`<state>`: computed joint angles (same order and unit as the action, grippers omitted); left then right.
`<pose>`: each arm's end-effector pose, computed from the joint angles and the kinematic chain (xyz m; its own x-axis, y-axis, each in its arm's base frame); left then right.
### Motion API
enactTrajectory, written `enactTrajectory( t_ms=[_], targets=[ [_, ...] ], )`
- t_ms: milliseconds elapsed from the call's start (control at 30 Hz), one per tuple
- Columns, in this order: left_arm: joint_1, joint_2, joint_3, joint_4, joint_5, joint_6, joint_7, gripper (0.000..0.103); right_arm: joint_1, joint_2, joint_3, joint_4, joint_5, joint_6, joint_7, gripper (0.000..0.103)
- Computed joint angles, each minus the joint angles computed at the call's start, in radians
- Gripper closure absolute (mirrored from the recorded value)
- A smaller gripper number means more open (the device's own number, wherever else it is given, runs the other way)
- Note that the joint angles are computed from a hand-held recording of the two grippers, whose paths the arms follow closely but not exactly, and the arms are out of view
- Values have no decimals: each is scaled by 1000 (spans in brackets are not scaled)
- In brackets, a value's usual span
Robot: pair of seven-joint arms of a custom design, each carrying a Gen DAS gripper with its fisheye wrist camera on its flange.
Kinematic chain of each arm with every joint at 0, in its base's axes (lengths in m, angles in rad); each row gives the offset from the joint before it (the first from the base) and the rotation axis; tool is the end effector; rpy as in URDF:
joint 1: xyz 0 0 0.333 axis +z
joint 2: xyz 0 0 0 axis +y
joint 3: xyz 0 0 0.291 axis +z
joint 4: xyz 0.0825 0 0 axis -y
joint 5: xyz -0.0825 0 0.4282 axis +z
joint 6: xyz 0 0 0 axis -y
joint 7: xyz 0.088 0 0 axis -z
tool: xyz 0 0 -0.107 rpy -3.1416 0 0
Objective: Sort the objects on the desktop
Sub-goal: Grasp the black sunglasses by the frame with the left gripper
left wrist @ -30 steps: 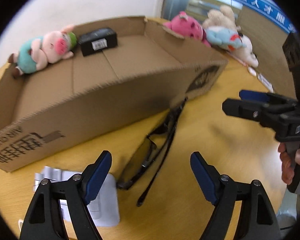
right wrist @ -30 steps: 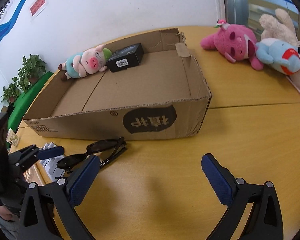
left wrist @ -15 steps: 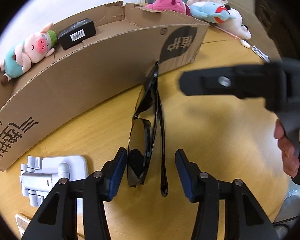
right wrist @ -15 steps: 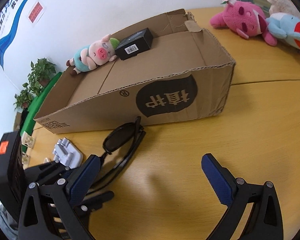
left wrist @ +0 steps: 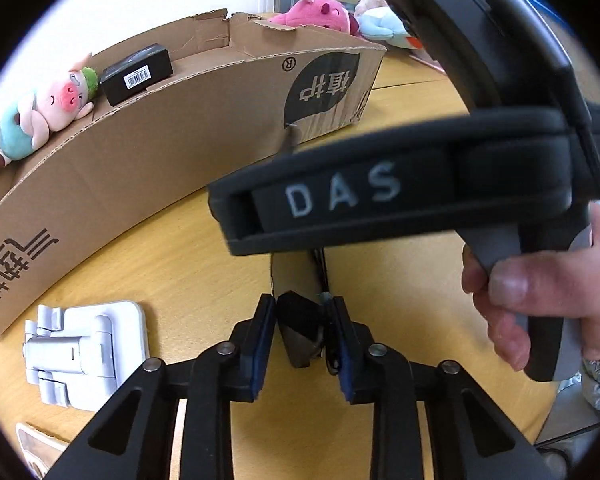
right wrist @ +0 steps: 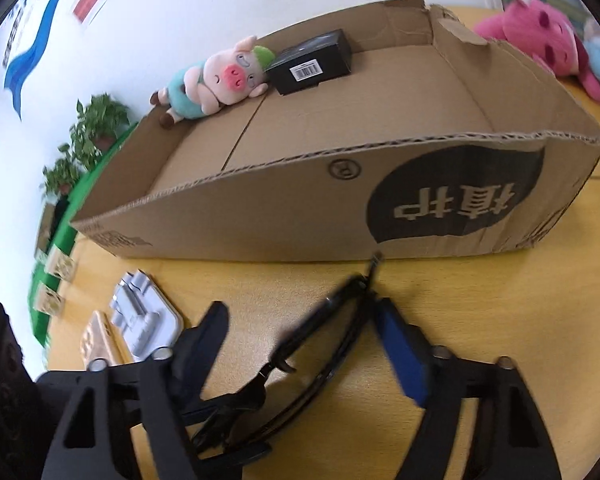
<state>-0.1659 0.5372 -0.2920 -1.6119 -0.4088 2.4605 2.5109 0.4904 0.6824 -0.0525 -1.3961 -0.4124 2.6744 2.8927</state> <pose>0.6756 -0.3031 0.3149 -0.8783 -0.4681 0.0973 -0.4481 0.7350 -0.5089 0.7094 0.3558 0.3295 -0.3928 -0.8394 -0.3756 -0.6861 0.5395 -0.4881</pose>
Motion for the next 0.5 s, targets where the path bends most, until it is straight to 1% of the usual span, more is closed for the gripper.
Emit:
enactTrajectory(
  t_ms=[33, 67, 100, 167, 200, 267, 367, 500],
  targets=[
    [3, 1, -2, 1, -4, -1, 1, 79, -3, 1, 5, 0, 3, 5, -8, 48],
    [6, 1, -4, 0, -10, -3, 4, 79, 3, -4, 0, -6, -1, -2, -3, 54],
    [9, 0, -6, -2, -15, -2, 7, 79, 6, -8, -4, -12, -5, -5, 2, 57],
    [13, -2, -10, -6, -24, -7, 15, 79, 4, -22, -5, -42, -7, 27, 15, 57],
    [13, -6, -10, -11, -25, -3, 18, 79, 6, -24, -6, -41, -11, 23, 15, 57],
    [13, -18, -12, -28, -32, 19, 28, 79, 20, -29, -16, -38, -31, 10, 19, 58],
    [33, -42, -31, -50, -78, 45, 66, 79, 44, -49, -37, -37, -79, -6, 42, 58],
    [51, -80, -50, -66, -147, 69, 126, 79, 83, -89, -69, -32, -178, -49, 92, 58]
  ],
)
